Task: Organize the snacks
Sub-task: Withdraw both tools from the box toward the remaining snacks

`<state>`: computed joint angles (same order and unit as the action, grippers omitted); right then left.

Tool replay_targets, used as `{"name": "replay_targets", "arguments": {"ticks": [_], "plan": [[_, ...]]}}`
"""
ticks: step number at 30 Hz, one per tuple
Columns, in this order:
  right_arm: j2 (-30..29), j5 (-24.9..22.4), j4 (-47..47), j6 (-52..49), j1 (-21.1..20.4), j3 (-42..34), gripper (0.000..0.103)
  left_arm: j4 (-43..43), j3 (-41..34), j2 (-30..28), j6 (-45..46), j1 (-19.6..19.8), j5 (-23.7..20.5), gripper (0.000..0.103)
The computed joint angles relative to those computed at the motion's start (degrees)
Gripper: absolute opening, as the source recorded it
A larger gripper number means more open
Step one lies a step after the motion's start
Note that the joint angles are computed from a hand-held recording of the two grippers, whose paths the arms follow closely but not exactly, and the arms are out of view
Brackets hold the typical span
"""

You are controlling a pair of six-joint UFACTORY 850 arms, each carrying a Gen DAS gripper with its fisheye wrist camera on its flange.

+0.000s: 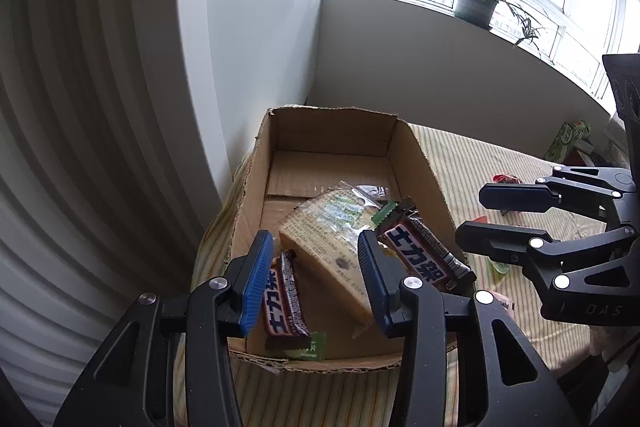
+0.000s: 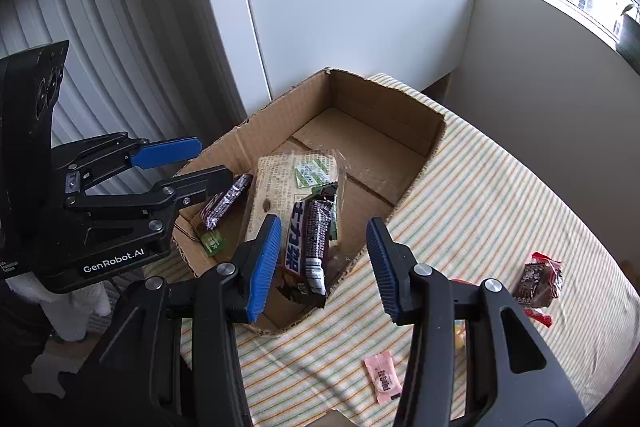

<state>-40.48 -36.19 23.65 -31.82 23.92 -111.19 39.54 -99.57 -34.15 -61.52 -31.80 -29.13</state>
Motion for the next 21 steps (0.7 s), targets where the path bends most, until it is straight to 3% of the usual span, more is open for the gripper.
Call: {"name": "replay_targets", "arguments": {"ticks": [13, 21], "plan": [[17.6, 14.1, 7.7, -0.9, -6.7, 23.7, 0.046, 0.5, -1.1, -0.4, -0.8, -3.9, 3.7, 0.043], [22.1, 16.1, 9.3, -0.2, -9.9, 32.0, 0.046, -9.1, -3.0, -2.6, 7.6, -6.4, 5.6, 0.043]]}}
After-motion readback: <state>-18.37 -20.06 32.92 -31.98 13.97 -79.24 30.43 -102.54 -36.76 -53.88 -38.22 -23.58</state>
